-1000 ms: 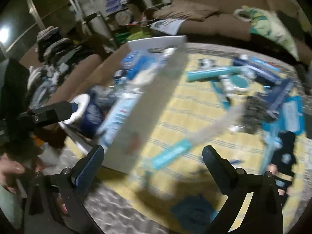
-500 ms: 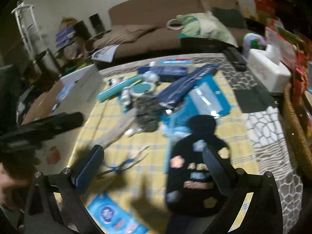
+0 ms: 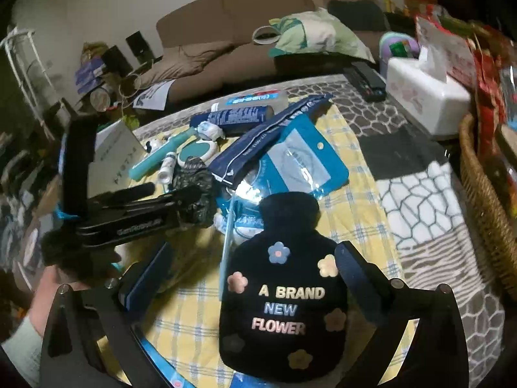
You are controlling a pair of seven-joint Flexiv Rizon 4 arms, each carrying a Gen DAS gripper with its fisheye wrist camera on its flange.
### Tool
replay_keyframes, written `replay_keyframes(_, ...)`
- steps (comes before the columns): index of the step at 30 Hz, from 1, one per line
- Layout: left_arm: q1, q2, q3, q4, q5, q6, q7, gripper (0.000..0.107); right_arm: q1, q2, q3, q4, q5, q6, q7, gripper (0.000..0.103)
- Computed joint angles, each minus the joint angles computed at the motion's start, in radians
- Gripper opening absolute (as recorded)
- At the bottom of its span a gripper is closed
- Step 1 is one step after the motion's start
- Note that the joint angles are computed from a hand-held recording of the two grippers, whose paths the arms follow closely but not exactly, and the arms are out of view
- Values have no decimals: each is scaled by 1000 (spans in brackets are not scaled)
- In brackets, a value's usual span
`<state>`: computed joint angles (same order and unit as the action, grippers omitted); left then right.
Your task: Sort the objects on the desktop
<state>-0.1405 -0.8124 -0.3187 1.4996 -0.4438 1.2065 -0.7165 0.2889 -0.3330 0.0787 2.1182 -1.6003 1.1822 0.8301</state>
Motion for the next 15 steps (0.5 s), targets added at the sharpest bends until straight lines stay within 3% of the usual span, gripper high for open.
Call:
replay_keyframes(4, 4, -14, -6, -18, -4, -33, 4, 38, 1, 4, 2, 9, 21, -1, -23, 102)
replay_keyframes(5, 11, -11, -15, -11, -11, -30, 12, 19, -1, 6, 0, 11, 7, 5, -7, 102)
replay_keyframes(6, 15, -8, -17, -8, -18, -36, 12, 9, -3, 7, -1, 12, -3, 8, 5, 102)
replay_keyframes(15, 154, 113, -127, 139, -223, -84, 161, 8, -18, -1, 4, -10, -71, 33, 53, 102)
